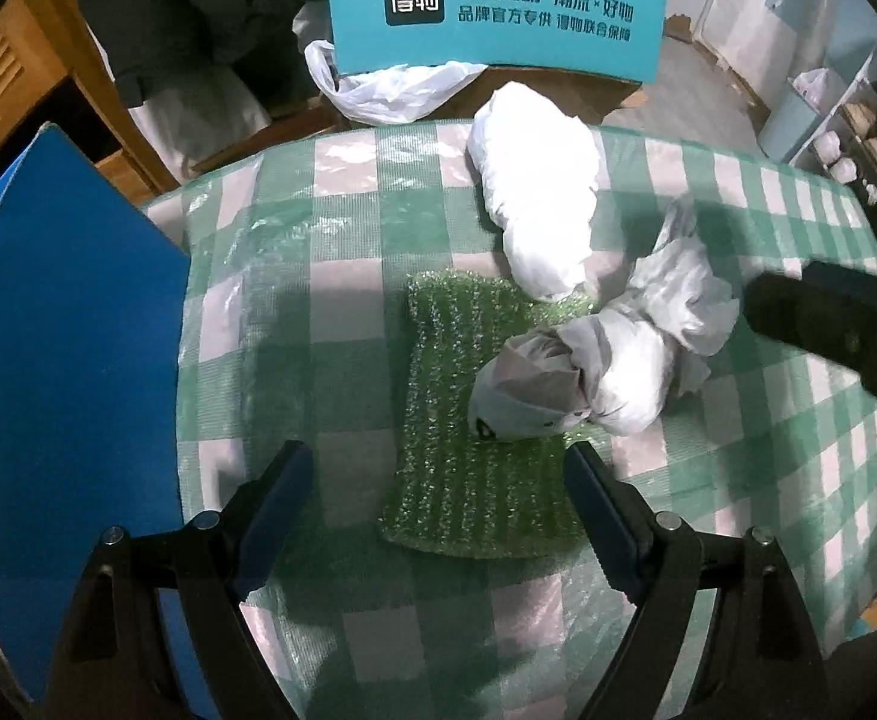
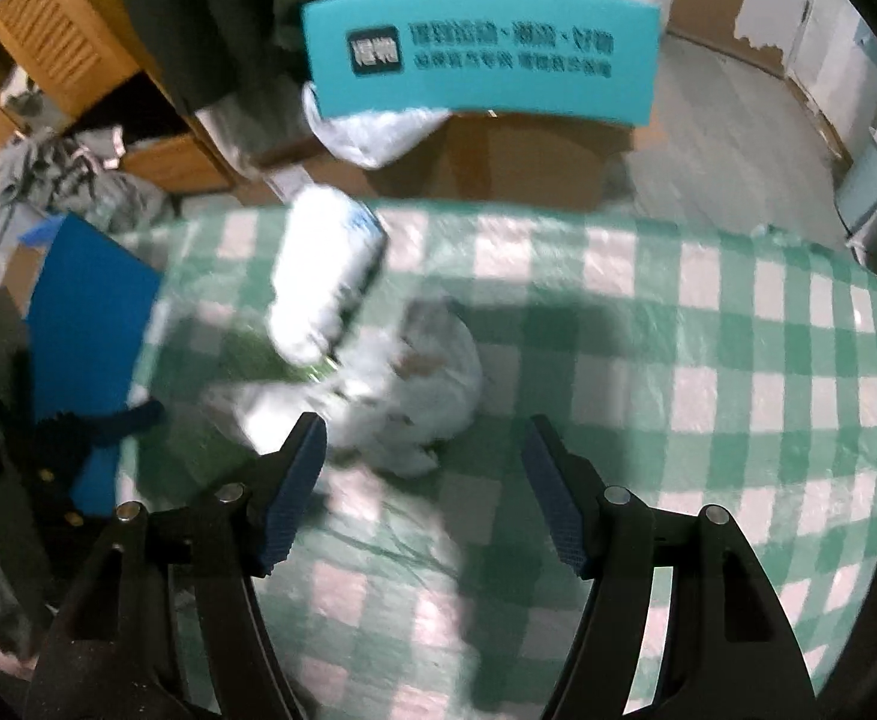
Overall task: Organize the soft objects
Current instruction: 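Grasp the green glittery scrubber with left tool while right tool grasps white socks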
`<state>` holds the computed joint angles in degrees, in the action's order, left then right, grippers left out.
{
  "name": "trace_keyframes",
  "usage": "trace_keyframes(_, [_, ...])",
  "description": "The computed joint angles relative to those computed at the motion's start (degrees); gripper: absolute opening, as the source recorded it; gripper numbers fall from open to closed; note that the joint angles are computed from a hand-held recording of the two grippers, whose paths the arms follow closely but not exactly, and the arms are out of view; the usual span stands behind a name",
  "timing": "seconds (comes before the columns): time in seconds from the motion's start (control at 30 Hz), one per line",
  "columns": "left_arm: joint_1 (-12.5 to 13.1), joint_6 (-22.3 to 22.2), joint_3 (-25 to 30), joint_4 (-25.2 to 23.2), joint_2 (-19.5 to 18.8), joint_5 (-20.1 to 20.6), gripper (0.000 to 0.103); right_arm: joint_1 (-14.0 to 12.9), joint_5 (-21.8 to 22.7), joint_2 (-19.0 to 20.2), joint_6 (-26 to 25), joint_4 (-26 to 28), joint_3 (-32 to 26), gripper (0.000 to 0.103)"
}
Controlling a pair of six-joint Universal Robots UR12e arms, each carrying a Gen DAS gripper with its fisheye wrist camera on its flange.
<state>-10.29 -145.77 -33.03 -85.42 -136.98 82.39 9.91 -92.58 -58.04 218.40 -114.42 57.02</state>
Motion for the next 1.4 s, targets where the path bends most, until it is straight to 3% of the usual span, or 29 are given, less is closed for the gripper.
trace_keyframes(0.23, [0.0, 1.2, -2.4, 2.4, 1.0, 0.5, 0.087, 0.9, -0.4, 4.0, -1.9, 1.1, -5.0, 0.068])
trace_keyframes(0.33, [0.0, 2.1, -3.7, 3.9, 1.6, 0.7, 0.087, 1.3, -1.1, 5.3, -3.5, 4.8, -7.1, 0.068])
trace_keyframes(0.53, [-0.1, 3.4, -5.3, 5.9, 2.3, 1.7, 0.087, 1.0, -2.1, 4.5, -2.5, 8.2, -6.0, 0.068])
trace_keyframes(0.77, [0.0, 3.3, -3.4, 3.7, 1.5, 1.0, 0.089, 0.6, -3.7, 1.9, 1.3, 15.3, -2.7, 0.068])
trace_keyframes(0.9, [0.0, 3.2, -2.0, 2.0, 0.8, 0.2, 0.089, 0.1, -2.7, -0.7, 4.4, 13.3, 1.1, 0.068])
trace_keyframes(1.07, [-0.1, 2.5, -0.6, -0.7, 0.4, -1.1, 0.089, 0.0, -1.7, -3.9, 5.6, 5.6, 5.5, 0.068])
trace_keyframes(1.17, [0.0, 2.8, 0.5, -2.2, 0.0, -2.3, 0.089, 0.0, 1.6, -5.1, 2.7, 0.8, 7.3, 0.068])
trace_keyframes(1.4, [-0.4, 3.5, 0.4, -3.1, -0.1, -1.8, 0.089, 1.0, 3.2, -3.3, -4.1, 3.0, 5.2, 0.068])
